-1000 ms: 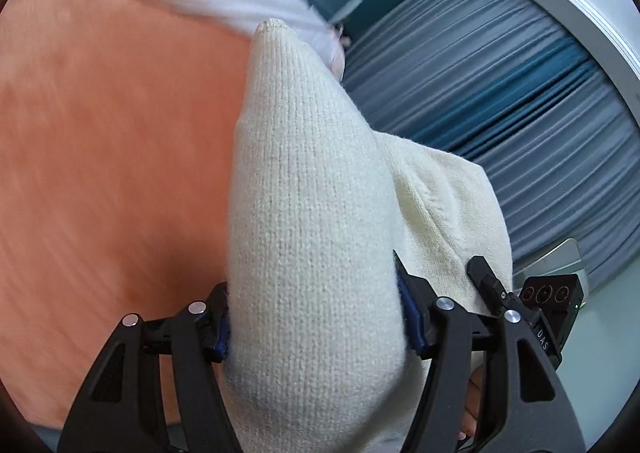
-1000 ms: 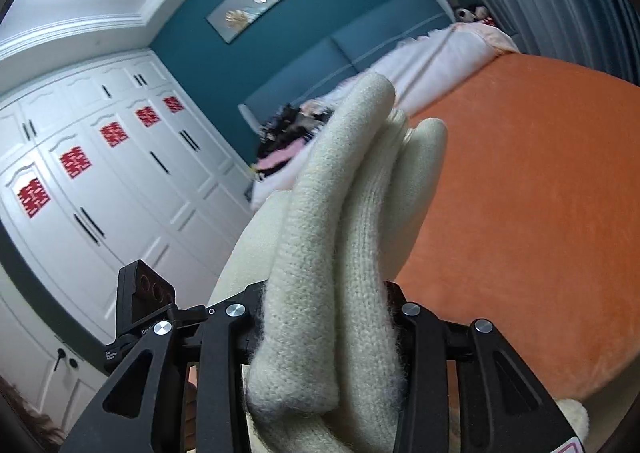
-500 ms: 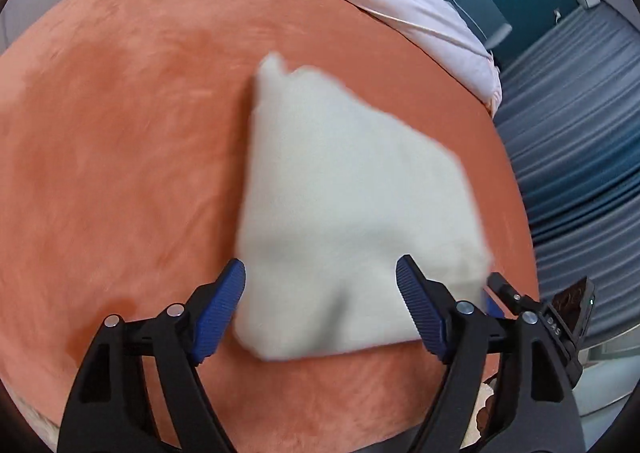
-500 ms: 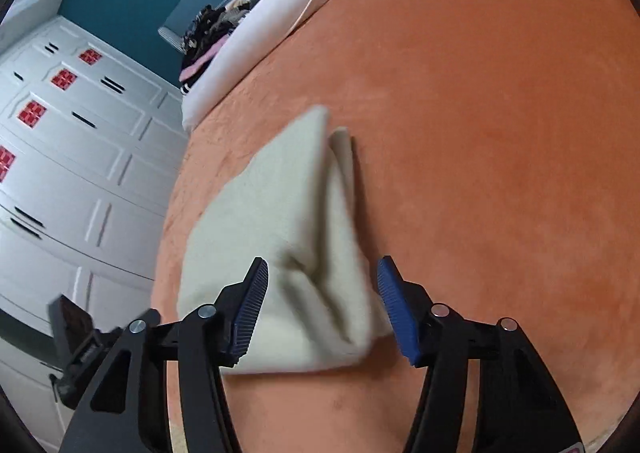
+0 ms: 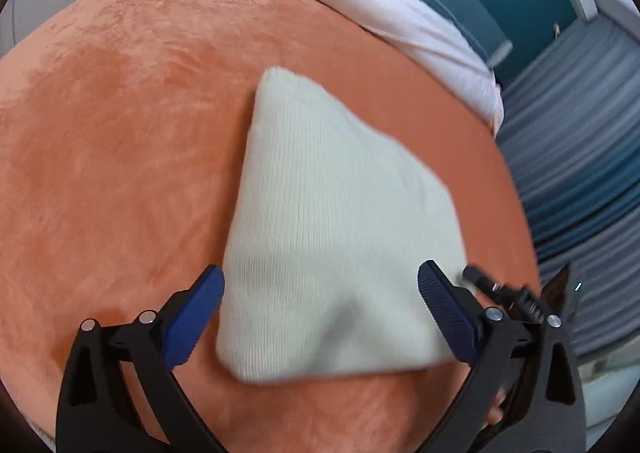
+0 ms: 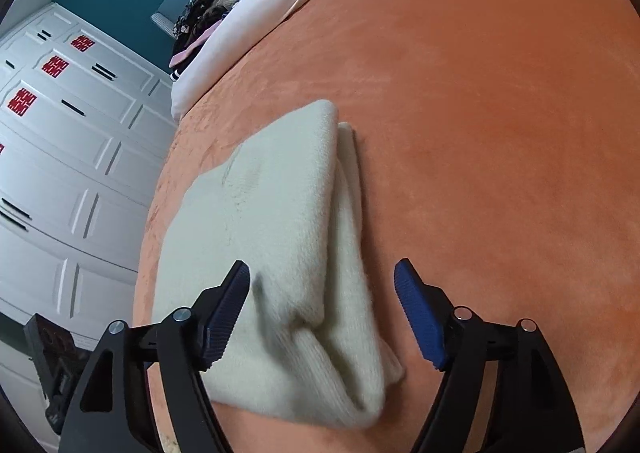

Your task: Fold small clothes

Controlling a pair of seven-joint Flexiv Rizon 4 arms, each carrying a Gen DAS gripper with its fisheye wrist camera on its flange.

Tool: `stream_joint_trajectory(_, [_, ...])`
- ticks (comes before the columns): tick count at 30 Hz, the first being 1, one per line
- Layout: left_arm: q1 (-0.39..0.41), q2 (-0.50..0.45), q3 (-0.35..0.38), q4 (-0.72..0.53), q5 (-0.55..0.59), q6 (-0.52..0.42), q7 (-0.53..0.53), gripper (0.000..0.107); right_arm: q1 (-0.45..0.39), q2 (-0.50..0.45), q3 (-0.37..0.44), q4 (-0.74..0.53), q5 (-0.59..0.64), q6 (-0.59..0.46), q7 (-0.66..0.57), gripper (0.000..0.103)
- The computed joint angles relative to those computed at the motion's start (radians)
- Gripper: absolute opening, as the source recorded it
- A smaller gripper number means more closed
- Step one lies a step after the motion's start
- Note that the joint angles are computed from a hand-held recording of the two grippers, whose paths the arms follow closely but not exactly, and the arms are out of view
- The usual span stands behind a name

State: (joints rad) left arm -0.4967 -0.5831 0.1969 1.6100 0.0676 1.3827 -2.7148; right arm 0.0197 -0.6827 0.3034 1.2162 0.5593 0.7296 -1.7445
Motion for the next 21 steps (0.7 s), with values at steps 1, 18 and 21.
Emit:
stream_joint_trajectory(1, [0.038, -0.010, -0.038, -0.001, -0.021, 0.017, 0.025, 0.097, 0.006, -0.021, 0.002, -0.029, -0.004, -0.023, 0.004, 0.086])
stream_joint_trajectory(18, [0.059, -0.168, -0.042, -0.244, -0.106, -0.180, 0.242, 0.062, 0.058, -0.148, -0.061, -0.192, -0.116, -0.147, 0.050, 0.053])
stream_joint_trajectory(21, [0.010, -0.117, 0.013, -0.215, -0.026, -0.196, 0.135, 0.061, 0.002, -0.082, -0.030, -0.120, -0.048, -0.057, 0.038, 0.052])
